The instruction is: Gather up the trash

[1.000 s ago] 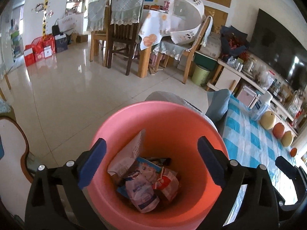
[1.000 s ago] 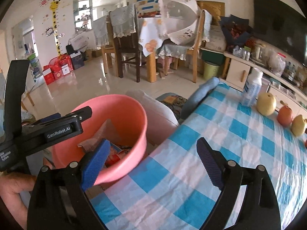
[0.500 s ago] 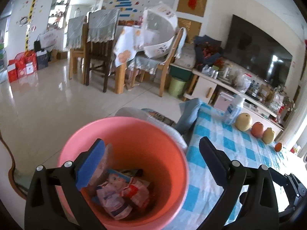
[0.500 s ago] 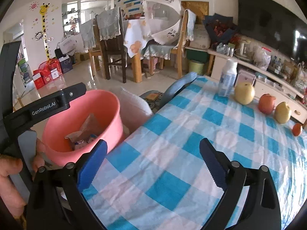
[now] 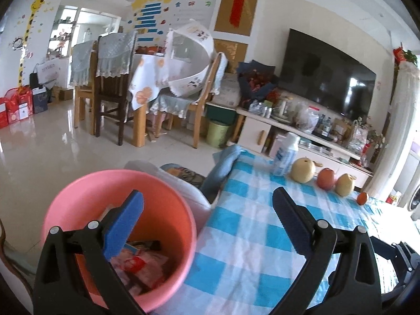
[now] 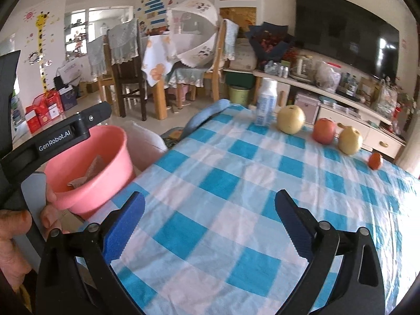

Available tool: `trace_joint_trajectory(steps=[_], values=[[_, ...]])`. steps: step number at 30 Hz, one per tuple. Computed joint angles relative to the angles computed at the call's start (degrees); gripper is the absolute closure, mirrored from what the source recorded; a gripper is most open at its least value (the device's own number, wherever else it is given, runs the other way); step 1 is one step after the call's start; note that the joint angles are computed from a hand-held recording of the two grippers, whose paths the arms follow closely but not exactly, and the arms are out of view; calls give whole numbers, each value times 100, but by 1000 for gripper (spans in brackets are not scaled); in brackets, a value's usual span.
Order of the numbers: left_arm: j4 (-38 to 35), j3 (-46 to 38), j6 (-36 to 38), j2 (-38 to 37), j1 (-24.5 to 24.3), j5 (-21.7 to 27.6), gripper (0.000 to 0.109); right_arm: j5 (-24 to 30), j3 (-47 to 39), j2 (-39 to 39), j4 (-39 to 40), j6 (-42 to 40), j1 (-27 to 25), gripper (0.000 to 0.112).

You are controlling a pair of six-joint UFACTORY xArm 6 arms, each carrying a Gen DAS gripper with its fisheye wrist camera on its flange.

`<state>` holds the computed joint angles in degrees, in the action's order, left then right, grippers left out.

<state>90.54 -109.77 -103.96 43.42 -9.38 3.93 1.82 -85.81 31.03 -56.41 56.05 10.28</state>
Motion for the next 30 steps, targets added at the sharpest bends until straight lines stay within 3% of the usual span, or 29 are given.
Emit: trace_joint_trajectory(steps=[10,19,23,30], values=[[593,-334,-206,136,-528,18,10,7,596,-688,-2461,2617,-530,14],[-821,-367,1531,307,-953,28,10,144,1011,-1146,-3945,4190,-890,14],[-1763,-366,2612,400,-1133,66,10,181,1195,-1284,-4157,4424,-1037,14],[-2479,-519,3491,564,-1432,237,10,327,1508,-1483,-4442,4699,-1212,14]])
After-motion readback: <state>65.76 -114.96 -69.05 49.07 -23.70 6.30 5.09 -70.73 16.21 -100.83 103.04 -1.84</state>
